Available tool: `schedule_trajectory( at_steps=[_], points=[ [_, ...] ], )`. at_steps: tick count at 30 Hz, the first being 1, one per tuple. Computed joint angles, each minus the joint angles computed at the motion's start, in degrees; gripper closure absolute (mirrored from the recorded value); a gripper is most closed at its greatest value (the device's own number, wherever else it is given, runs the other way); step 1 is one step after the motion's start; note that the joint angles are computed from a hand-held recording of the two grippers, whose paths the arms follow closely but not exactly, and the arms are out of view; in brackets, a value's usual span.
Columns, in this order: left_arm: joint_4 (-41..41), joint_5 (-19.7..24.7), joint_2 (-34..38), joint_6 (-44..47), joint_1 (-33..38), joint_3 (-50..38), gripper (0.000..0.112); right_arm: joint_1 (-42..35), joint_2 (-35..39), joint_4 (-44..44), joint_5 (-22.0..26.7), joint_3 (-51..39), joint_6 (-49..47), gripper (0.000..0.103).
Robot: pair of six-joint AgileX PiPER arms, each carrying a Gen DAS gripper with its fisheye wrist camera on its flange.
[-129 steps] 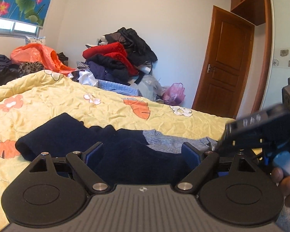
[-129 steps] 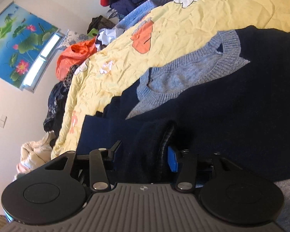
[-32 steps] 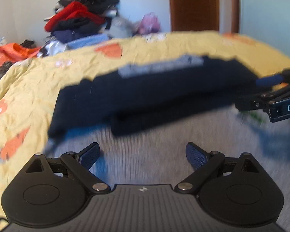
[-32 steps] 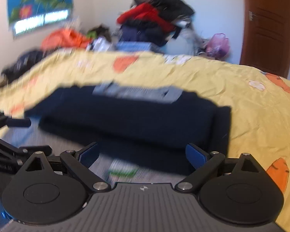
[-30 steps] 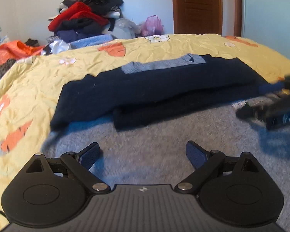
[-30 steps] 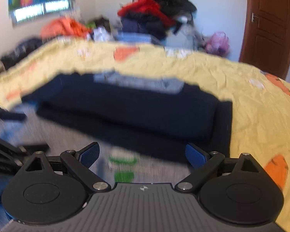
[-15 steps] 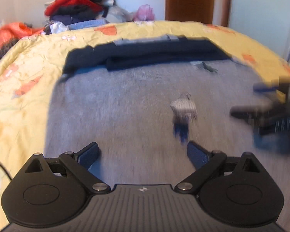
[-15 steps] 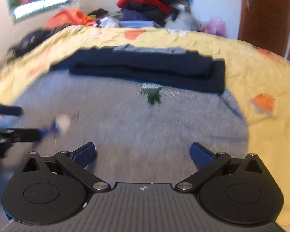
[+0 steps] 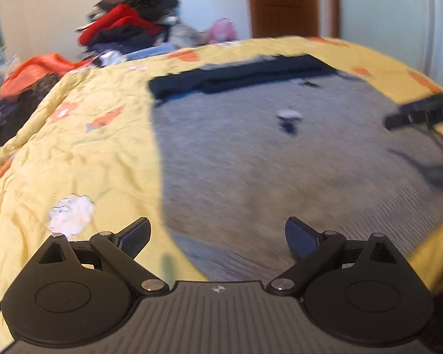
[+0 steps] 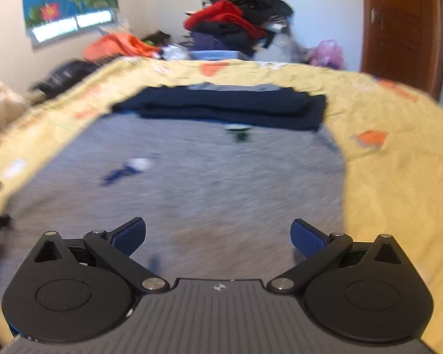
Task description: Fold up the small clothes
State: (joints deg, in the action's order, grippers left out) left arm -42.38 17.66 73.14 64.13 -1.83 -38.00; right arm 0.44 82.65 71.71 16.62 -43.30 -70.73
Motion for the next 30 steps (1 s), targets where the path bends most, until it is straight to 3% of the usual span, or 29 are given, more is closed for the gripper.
schedule_trajectory(
  at_steps=[3,5,6,9,10,12,15,17,19,21,25,28,30],
  points=[
    [16.1,-5.9,-1.5,-12.3,-4.9,3.8,0.014,-1.9,1.2,1.1,14.7,-2.0,3.7,0.000],
    [18.5,-3.2,-2.0,-15.5,-3.2,3.1,0.013,-0.8,4.1,2.5,22.7,-4.4,4.3,0.000],
    [19.2,-0.5,-1.7,-17.5,-1.4,1.6,0.014,1.1,4.9,3.2,23.3,-5.1,3.3,0.000],
    [18.9,6.2,-0.9,-20.2,4.8,-1.7,0.038,7.4,6.6,3.5,19.7,-7.4,2.4,0.000],
    [15.0,9.8,-0.5,-17.6,8.0,-2.9,0.053,8.5,7.6,3.5,19.7,-8.5,2.5,0.000],
    [7.0,17.8,1.5,-13.0,13.7,-5.6,0.066,10.2,9.5,3.9,20.4,-10.5,2.6,0.000],
    [2.1,23.0,3.7,-12.5,16.3,-7.6,0.074,11.7,10.0,4.5,20.4,-11.3,3.0,0.001],
    [2.5,22.7,4.2,-13.5,15.9,-8.2,0.076,11.4,8.6,3.8,20.6,-10.9,4.0,0.001],
    [3.5,23.4,4.8,-15.1,16.1,-9.1,0.097,9.2,6.5,3.1,21.1,-9.7,4.7,0.000],
    [2.4,27.8,7.1,-14.7,18.8,-11.5,0.106,6.1,4.4,1.8,20.5,-8.6,6.7,0.001],
    [5.3,29.7,6.4,-11.0,23.1,-13.1,0.112,-5.1,-2.1,-5.2,20.6,-5.8,14.7,0.001],
    [9.1,30.7,7.6,-13.3,25.2,-15.3,0.112,-16.5,-6.6,-9.5,24.9,-3.7,18.4,0.000],
    [6.5,34.0,9.0,-13.0,27.7,-16.8,0.112,-24.2,-7.3,-11.1,29.2,-2.7,19.3,0.000]
  ],
)
